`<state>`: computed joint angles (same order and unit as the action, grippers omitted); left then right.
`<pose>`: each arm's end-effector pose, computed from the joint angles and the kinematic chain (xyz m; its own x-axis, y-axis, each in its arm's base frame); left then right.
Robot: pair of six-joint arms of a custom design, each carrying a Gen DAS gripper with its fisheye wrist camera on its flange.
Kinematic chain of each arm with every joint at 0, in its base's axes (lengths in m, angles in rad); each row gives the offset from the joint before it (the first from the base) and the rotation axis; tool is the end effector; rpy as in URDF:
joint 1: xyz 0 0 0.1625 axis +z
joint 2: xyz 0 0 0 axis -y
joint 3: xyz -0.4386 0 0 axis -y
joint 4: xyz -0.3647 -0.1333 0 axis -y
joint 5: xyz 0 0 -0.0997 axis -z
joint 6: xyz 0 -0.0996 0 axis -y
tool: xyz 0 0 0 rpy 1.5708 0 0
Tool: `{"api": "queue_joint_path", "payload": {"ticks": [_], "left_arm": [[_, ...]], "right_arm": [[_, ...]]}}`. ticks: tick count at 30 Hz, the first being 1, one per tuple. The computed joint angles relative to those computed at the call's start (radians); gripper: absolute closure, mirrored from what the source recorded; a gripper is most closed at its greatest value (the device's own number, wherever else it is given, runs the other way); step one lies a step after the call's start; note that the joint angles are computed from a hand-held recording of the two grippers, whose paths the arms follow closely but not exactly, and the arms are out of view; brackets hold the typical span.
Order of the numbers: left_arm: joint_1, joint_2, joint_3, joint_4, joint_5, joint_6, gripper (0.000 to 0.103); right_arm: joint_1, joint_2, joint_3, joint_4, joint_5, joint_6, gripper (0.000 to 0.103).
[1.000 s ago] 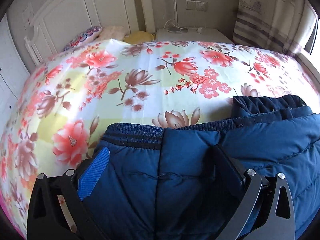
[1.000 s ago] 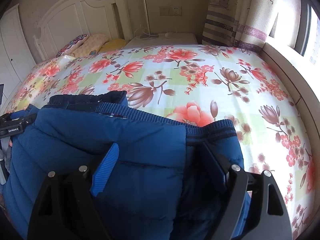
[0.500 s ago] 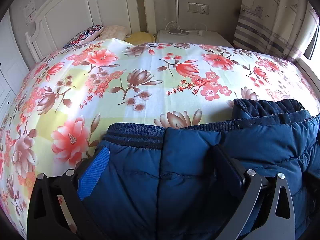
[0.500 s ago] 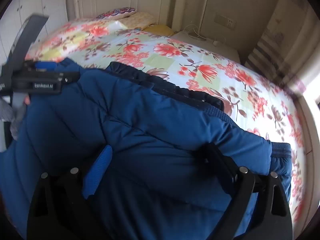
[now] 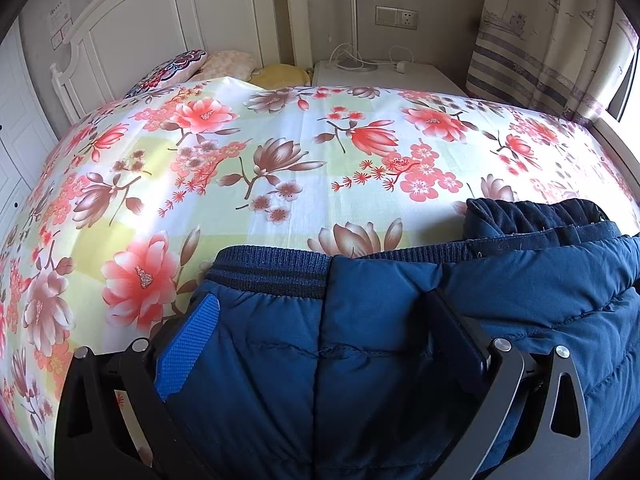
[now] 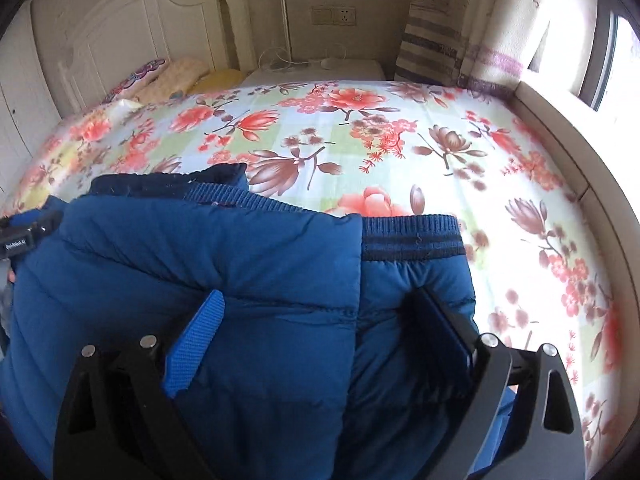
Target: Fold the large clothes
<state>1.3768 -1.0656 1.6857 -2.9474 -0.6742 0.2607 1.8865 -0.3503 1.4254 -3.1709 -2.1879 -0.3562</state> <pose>0.0868 -0.6532 0.3576 -0.6556 -0.2082 -0.7258 0.3200 0.7941 -0.5168 0.2931 -0.6537 -0.0281 -0.7173 -0.2658 0.6441 -0.5536 0.7788 -0.2951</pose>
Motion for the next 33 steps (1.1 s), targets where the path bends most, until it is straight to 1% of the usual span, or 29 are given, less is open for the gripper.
{"api": "queue_joint_path", "payload": {"ticks": [2, 3, 4, 5, 6, 7, 8, 9, 10, 11, 13, 15, 16, 17, 18, 19, 20, 23, 24, 26, 28, 29, 31, 32, 33], "left_arm": [[0.0, 0.001, -0.003, 0.009, 0.0, -0.005, 0.004], [0.0, -0.001, -0.004, 0.016, -0.001, -0.009, 0.004], [0.001, -0.004, -0.006, 0.028, -0.006, -0.017, 0.004], [0.003, -0.013, -0.005, 0.044, -0.021, -0.028, 0.004], [0.002, -0.024, 0.002, 0.043, -0.034, -0.031, 0.004], [-0.005, -0.037, 0.022, 0.004, -0.035, -0.026, 0.004], [-0.021, -0.049, 0.055, -0.077, -0.019, -0.001, 0.004], [-0.033, -0.062, 0.08, -0.126, -0.018, 0.017, 0.004], [-0.05, -0.082, 0.11, -0.164, -0.03, 0.034, 0.004], [-0.072, -0.106, 0.15, -0.195, -0.054, 0.053, 0.004], [-0.106, -0.127, 0.2, -0.205, -0.076, 0.088, 0.004], [-0.14, -0.108, 0.245, -0.215, -0.049, 0.154, 0.004], [-0.148, -0.076, 0.261, -0.231, -0.011, 0.197, 0.004], [-0.149, -0.03, 0.267, -0.255, 0.041, 0.238, 0.004], [-0.147, -0.009, 0.272, -0.287, 0.057, 0.254, 0.004], [-0.145, -0.007, 0.271, -0.289, 0.054, 0.248, 0.004], [-0.137, -0.02, 0.264, -0.249, 0.03, 0.216, 0.004], [-0.103, -0.064, 0.249, -0.129, -0.055, 0.118, 0.004], [-0.098, -0.072, 0.25, -0.127, -0.065, 0.108, 0.004], [-0.098, -0.09, 0.264, -0.173, -0.06, 0.097, 0.004], [-0.114, -0.109, 0.299, -0.302, 0.003, 0.113, 0.004], [-0.116, -0.119, 0.306, -0.33, 0.018, 0.119, 0.004], [-0.103, -0.16, 0.319, -0.315, 0.012, 0.089, 0.004], [-0.086, -0.178, 0.316, -0.266, 0.004, 0.045, 0.004], [-0.072, -0.188, 0.31, -0.222, -0.011, 0.01, 0.004]], "right_arm": [[-0.005, -0.009, 0.007, 0.012, 0.021, 0.018, 0.008], [-0.001, -0.01, 0.004, 0.019, 0.016, 0.021, 0.008], [0.011, -0.005, -0.003, 0.013, -0.009, 0.018, 0.008], [0.028, 0.0, 0.002, -0.027, -0.046, -0.003, 0.009], [0.042, -0.005, 0.019, -0.067, -0.053, -0.022, 0.009], [0.057, -0.018, 0.044, -0.095, -0.03, -0.036, 0.009], [0.075, -0.031, 0.066, -0.113, -0.007, -0.055, 0.009], [0.091, -0.032, 0.073, -0.121, -0.002, -0.079, 0.008], [0.119, -0.033, 0.087, -0.133, 0.002, -0.131, 0.008], [0.136, -0.031, 0.091, -0.129, 0.011, -0.159, 0.008], [0.163, -0.025, 0.094, -0.096, 0.038, -0.187, 0.007], [0.177, -0.002, 0.081, -0.029, 0.041, -0.197, 0.005], [0.179, 0.024, 0.062, 0.025, 0.018, -0.209, 0.004], [0.169, 0.052, 0.048, 0.048, 0.008, -0.218, 0.003], [0.153, 0.063, 0.049, 0.032, 0.039, -0.192, 0.003], [0.143, 0.056, 0.057, 0.037, 0.063, -0.168, 0.003], [0.139, 0.046, 0.062, 0.046, 0.072, -0.153, 0.003], [0.144, 0.038, 0.072, 0.04, 0.057, -0.15, 0.003], [0.147, 0.031, 0.084, 0.019, 0.047, -0.154, 0.003], [0.14, 0.005, 0.123, -0.031, 0.043, -0.156, 0.003], [0.125, -0.034, 0.176, -0.075, 0.039, -0.137, 0.003], [0.112, -0.059, 0.206, -0.096, 0.047, -0.122, 0.003], [0.082, -0.096, 0.252, -0.141, 0.046, -0.088, 0.003], [0.065, -0.112, 0.273, -0.156, 0.052, -0.068, 0.003], [0.043, -0.132, 0.297, -0.158, 0.094, -0.044, 0.003]]}}
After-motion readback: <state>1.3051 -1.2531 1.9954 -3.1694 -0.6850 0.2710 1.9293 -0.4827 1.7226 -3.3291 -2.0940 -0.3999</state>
